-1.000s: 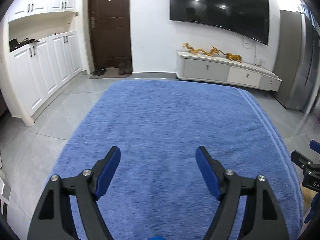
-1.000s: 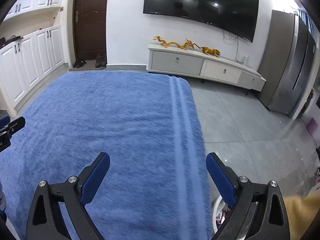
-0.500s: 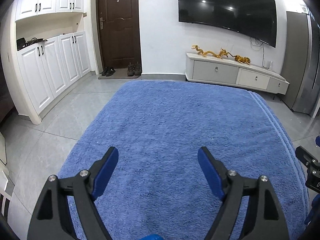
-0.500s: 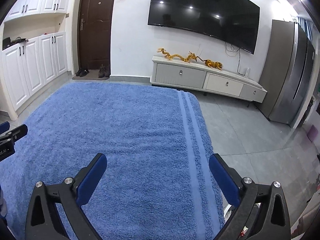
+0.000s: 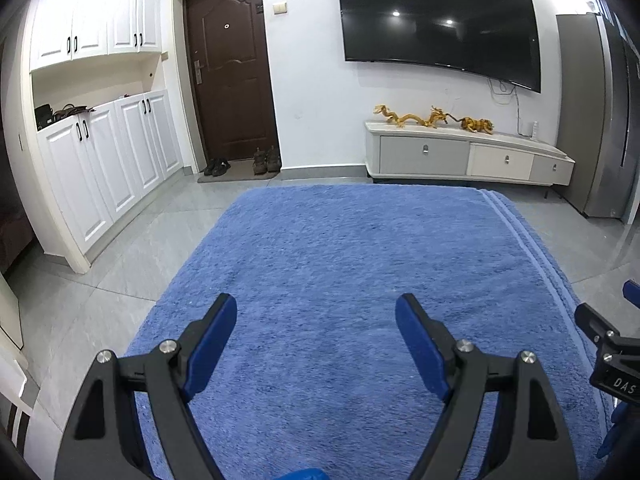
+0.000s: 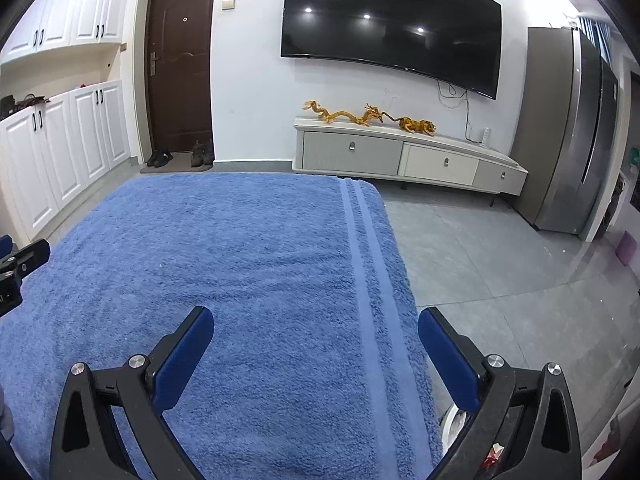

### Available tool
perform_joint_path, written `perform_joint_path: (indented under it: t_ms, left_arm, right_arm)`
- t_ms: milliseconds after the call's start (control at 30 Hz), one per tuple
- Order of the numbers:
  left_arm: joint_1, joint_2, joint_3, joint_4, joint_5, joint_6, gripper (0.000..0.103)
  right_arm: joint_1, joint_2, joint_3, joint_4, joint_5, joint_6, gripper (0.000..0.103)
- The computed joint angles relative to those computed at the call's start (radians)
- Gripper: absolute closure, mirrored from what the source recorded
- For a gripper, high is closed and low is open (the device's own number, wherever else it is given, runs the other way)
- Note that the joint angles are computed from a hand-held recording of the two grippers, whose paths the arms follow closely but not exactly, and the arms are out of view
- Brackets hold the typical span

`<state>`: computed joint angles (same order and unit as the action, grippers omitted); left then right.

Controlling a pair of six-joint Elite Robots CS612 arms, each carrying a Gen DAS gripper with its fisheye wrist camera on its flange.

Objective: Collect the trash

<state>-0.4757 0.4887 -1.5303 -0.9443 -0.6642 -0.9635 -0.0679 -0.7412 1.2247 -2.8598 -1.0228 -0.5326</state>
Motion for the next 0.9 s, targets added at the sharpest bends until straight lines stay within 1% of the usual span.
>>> perform_joint_path:
  t_ms: [300,633,900]
  left_arm:
    - [-0.014,-0.003,0.014,-0.031,0.002,0.038,0.022]
    - [-0.017,-0.003,0.015,-0.036,0.002,0.042,0.022]
    - [-0.019,-0.001,0.018,-0.054,0.001,0.054,0.022]
  right_arm:
    - [-0.011,-0.005,0.014,-0.031,0.003,0.019,0.000]
    - [-0.013,-0.008,0.024,-0.062,-0.006,0.039,0.000]
    - [-0.012,-0.014,0.039,-0.093,-0.013,0.035,0.000]
